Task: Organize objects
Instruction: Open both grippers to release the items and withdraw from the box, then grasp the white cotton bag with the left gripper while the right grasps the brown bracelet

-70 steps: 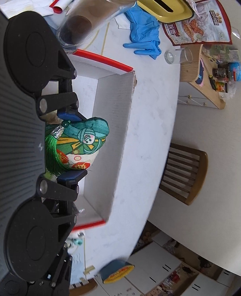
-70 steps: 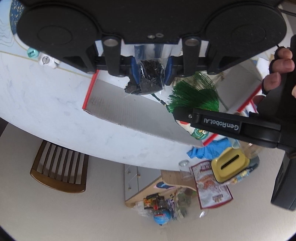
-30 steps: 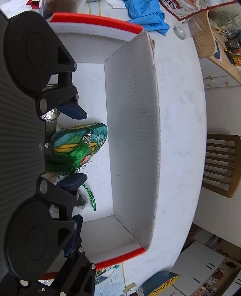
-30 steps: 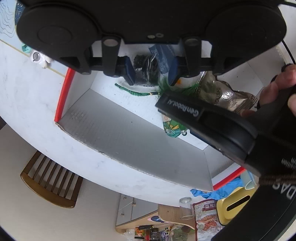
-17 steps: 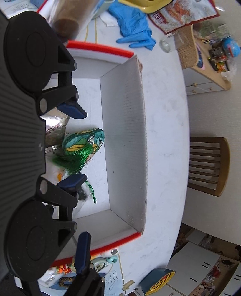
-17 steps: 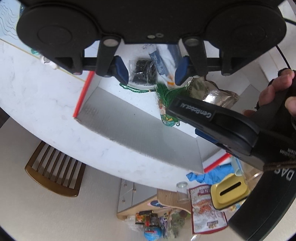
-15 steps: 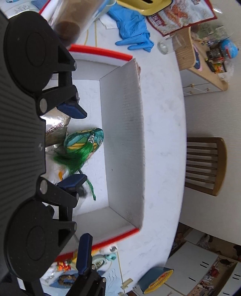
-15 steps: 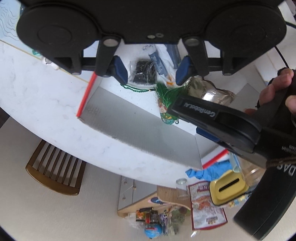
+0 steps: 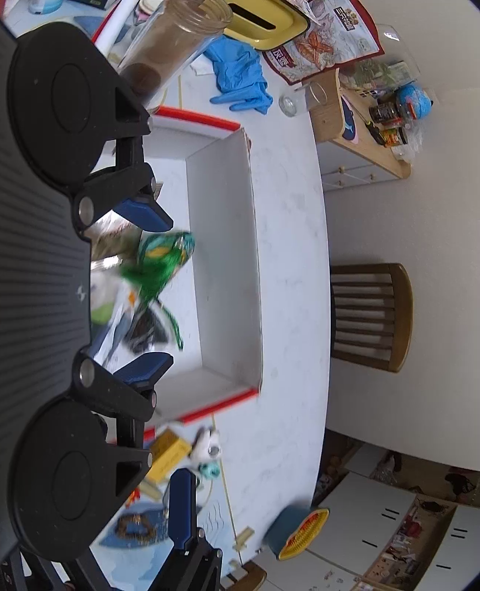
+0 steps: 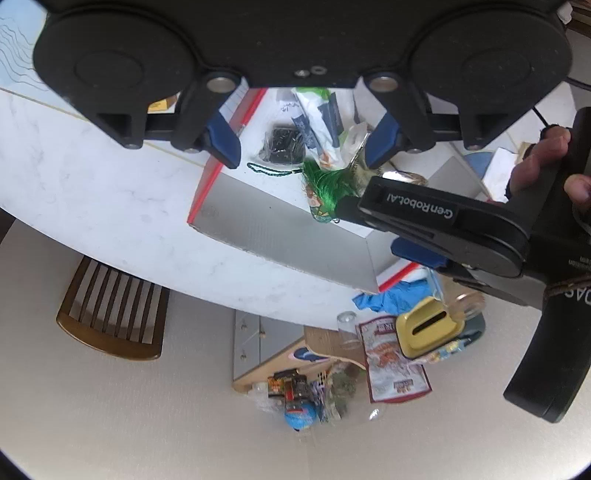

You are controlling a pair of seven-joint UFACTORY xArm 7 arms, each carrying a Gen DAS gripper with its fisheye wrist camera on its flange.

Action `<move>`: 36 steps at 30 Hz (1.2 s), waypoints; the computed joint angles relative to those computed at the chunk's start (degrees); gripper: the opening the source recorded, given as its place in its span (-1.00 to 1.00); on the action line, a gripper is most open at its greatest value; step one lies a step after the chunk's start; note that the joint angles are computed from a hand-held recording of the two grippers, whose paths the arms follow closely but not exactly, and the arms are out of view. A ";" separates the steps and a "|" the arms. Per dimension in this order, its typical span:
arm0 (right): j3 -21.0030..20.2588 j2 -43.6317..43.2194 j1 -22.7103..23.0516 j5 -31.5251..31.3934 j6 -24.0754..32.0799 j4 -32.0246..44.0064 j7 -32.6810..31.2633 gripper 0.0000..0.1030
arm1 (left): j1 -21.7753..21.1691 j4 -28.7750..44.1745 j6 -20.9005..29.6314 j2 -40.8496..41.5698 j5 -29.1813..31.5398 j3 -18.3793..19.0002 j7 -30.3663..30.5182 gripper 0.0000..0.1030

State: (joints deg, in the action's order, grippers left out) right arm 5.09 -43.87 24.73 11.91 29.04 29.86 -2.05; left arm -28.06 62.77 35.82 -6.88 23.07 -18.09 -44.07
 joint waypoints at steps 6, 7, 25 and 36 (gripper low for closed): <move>-3.09 -7.69 0.81 1.45 2.55 -2.68 -1.99 0.57 | -1.24 0.83 0.73 -0.86 1.75 -1.79 -3.05 0.49; -3.51 -8.90 0.74 1.65 3.14 -3.01 -2.37 0.61 | -1.46 1.04 0.83 -0.89 1.97 -2.07 -3.57 0.49; -10.91 -29.22 -8.81 1.21 17.52 -9.02 -11.96 0.88 | -8.85 8.53 6.32 4.96 10.37 -4.39 -15.11 0.62; -17.19 -33.59 -22.01 -3.63 24.10 -12.77 -20.44 0.88 | -16.26 15.76 7.51 14.22 11.55 -1.94 -15.98 0.72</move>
State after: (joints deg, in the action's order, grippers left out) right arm -12.09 -77.46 2.72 8.28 53.14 17.09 -22.50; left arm -44.32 78.53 43.32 7.34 34.62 -20.03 -60.05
